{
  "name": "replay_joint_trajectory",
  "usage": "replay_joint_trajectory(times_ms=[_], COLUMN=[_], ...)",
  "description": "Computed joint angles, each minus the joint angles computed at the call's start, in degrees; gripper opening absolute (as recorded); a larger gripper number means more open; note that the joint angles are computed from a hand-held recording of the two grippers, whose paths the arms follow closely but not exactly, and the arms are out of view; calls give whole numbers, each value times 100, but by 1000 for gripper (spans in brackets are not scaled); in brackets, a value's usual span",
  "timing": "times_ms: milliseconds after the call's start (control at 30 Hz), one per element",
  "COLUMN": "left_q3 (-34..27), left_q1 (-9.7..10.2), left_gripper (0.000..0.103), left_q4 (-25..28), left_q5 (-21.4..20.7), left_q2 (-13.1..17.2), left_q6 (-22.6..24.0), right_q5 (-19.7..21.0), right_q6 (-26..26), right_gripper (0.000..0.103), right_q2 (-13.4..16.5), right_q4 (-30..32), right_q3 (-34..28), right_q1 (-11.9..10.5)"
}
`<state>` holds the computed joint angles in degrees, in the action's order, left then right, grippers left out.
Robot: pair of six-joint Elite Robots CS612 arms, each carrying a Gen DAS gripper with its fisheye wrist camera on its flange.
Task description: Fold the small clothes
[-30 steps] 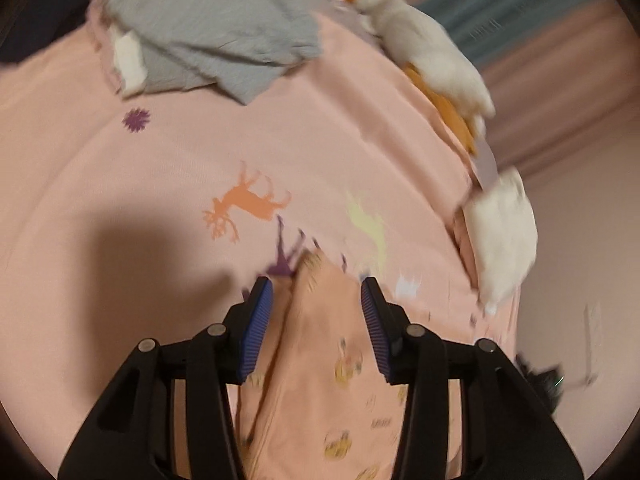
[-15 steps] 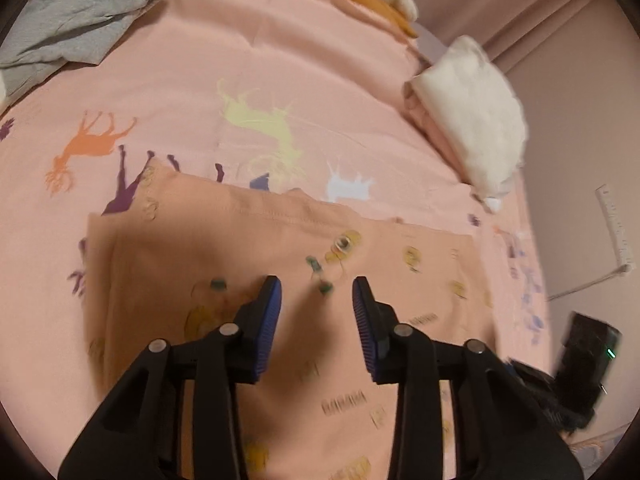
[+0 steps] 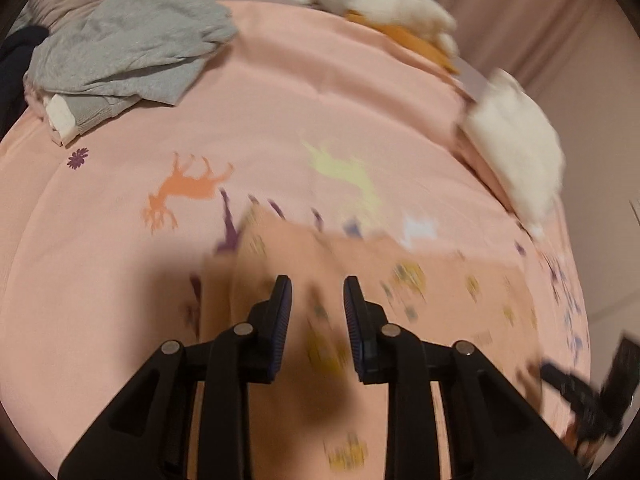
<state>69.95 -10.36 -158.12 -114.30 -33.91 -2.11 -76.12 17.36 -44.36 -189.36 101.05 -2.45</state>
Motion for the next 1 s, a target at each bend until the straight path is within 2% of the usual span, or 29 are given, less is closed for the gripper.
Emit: replay_joint_trajectory(times_ms=[67,167,267,400,467,533,633,667,733,767,800,867,1000], left_q3=[407,885,1202,1476,1561,1655,1853,1893,1937,1955,1990,1994,1883], left_q1=[17,-1,-25,115,159,196,240,253,295,310,323,334,340], left_gripper=[26,24,24,25,24,23,23,25,35,51,62,63,63], left_q4=[-187,-351,-356,-537,-523,-450,-560,-592,-663,-746,-882,-1043,-996], left_q5=[-209,-231,32,-173,-200,-229,-257,-275,-366,-371,-360,-311,-337], left_q2=[-184,-375,-464,-514,-563,-613,-736,-776,-825,-839,-850,-852,-804], left_q6=[297,699,1002,869,821,796,791,742,594,506,417,304,175], right_q5=[50,-89,-240,-572,-543,-598,-470,-461,-437,-459,-472,-435,-297], right_q6=[-109,-262,-348,-439,-382,-316,-178,-157,-121,-109,-95,-75,-65], right_gripper=[26,26,26,26,23,11,11,11,11,12,14,16,17], right_q2=[33,74,86,22,-11,-52,-130,-165,-233,-261,-285,-322,-325], right_q4=[122,396,562,700,704,688,606,601,536,474,405,228,56], right_q3=[-91,-197,-179,0,99,205,364,407,486,521,554,604,583], right_q1=[71,185,251,295,260,234,165,157,151,157,164,174,193])
